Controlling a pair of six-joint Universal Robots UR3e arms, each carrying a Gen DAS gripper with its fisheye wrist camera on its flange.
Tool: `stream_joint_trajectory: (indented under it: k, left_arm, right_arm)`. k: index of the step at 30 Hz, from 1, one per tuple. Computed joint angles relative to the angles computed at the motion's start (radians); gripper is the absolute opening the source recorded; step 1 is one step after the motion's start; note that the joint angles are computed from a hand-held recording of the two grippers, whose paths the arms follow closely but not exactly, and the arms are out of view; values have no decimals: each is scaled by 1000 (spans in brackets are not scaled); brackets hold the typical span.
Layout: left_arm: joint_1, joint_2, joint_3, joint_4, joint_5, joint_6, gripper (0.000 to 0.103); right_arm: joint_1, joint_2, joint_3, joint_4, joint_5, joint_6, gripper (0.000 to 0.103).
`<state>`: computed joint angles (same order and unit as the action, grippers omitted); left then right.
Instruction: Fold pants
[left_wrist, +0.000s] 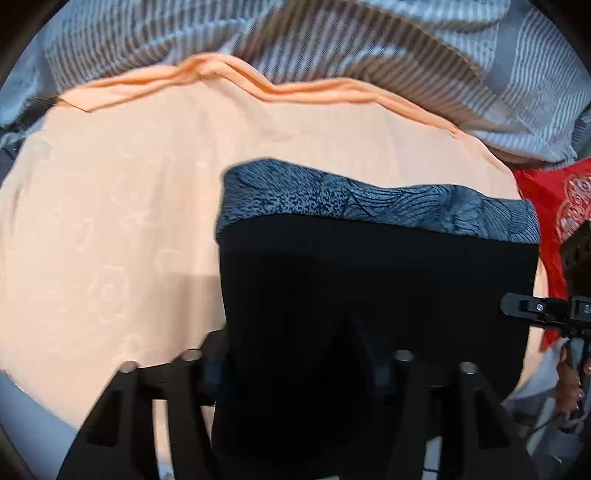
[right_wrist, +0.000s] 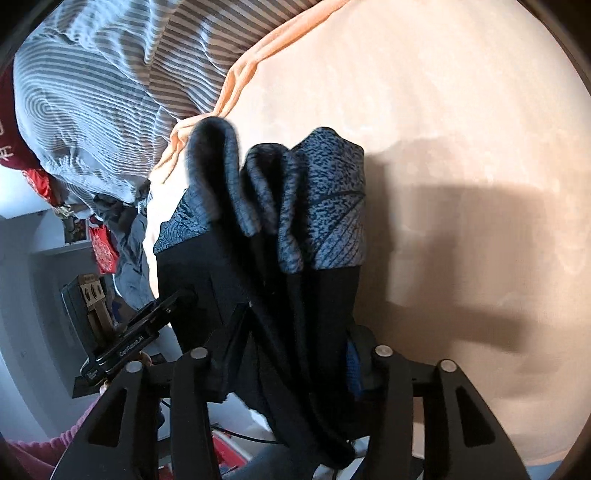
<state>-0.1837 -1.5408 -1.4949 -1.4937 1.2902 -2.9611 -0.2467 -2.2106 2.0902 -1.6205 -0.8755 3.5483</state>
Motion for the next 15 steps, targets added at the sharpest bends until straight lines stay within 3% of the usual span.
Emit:
stream_joint_trajectory:
  k: [2, 4, 7, 9, 11, 15]
  left_arm:
    - [11, 1, -5, 7, -3, 6, 69]
    - [17, 6, 13, -4, 12, 9, 69]
    - [29, 31, 55, -14, 43, 7, 69]
    - [62, 50, 87, -48, 12, 25, 69]
    - [59, 56, 104, -43, 14, 35, 69]
    - [22, 43, 96, -11, 27, 31, 69]
  right_arm:
    - [-12, -30, 20, -2, -12, 46, 65]
    - [-9, -49, 18, -7, -34, 113, 65]
    - [30, -55, -97, 53, -154, 196, 65]
    - [70, -30, -183, 49, -230, 233, 59]
    - [126, 38, -278, 15, -304, 252, 46]
    - [210, 250, -396, -114, -363, 240, 43]
